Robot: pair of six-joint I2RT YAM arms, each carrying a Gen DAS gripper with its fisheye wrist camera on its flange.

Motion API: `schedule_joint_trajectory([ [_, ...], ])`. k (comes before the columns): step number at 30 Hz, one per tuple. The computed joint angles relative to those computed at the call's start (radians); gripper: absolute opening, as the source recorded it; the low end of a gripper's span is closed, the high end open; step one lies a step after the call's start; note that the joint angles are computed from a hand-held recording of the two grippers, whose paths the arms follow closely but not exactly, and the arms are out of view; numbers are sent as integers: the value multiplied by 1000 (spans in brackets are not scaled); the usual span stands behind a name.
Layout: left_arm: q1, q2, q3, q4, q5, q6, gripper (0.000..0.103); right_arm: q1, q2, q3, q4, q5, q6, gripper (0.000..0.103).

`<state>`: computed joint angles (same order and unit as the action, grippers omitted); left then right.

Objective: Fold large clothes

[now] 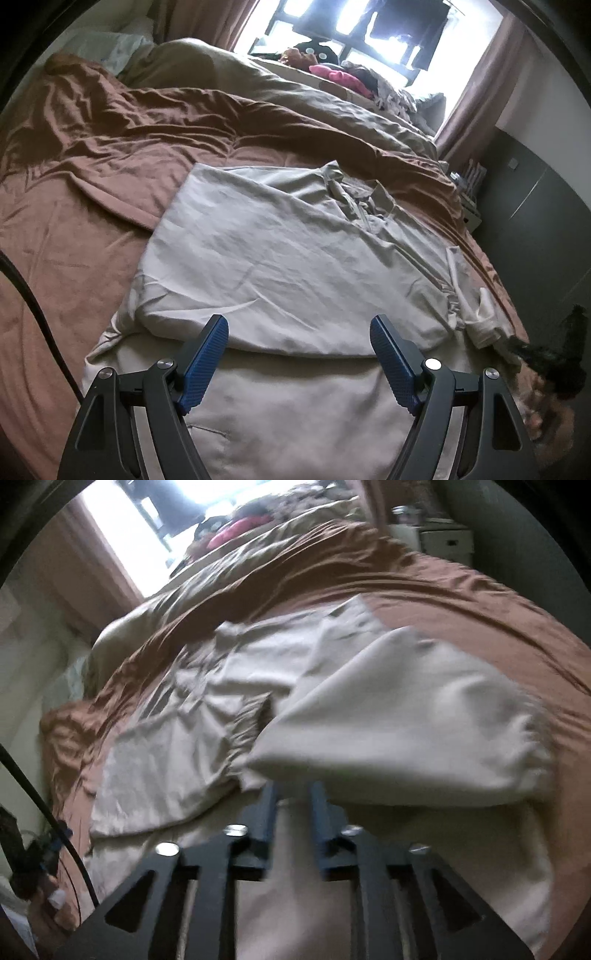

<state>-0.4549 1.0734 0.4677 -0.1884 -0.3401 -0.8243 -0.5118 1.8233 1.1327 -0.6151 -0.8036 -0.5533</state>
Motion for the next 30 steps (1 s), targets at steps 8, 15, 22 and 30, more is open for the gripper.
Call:
schedule_joint_trajectory([
  [8, -24, 37, 2, 31, -13, 6, 80, -235, 226, 255, -169, -77, -36, 81],
  [15, -23, 50, 4, 31, -9, 8, 80, -255, 383, 357, -113, -47, 114, 65],
  [22, 0, 48, 0, 36, 20, 15, 80, -156, 464, 414, -33, 39, 283, 35],
  [30, 27, -6, -18, 13, 37, 20, 80, -121, 137, 244, 133, -17, 300, 30],
])
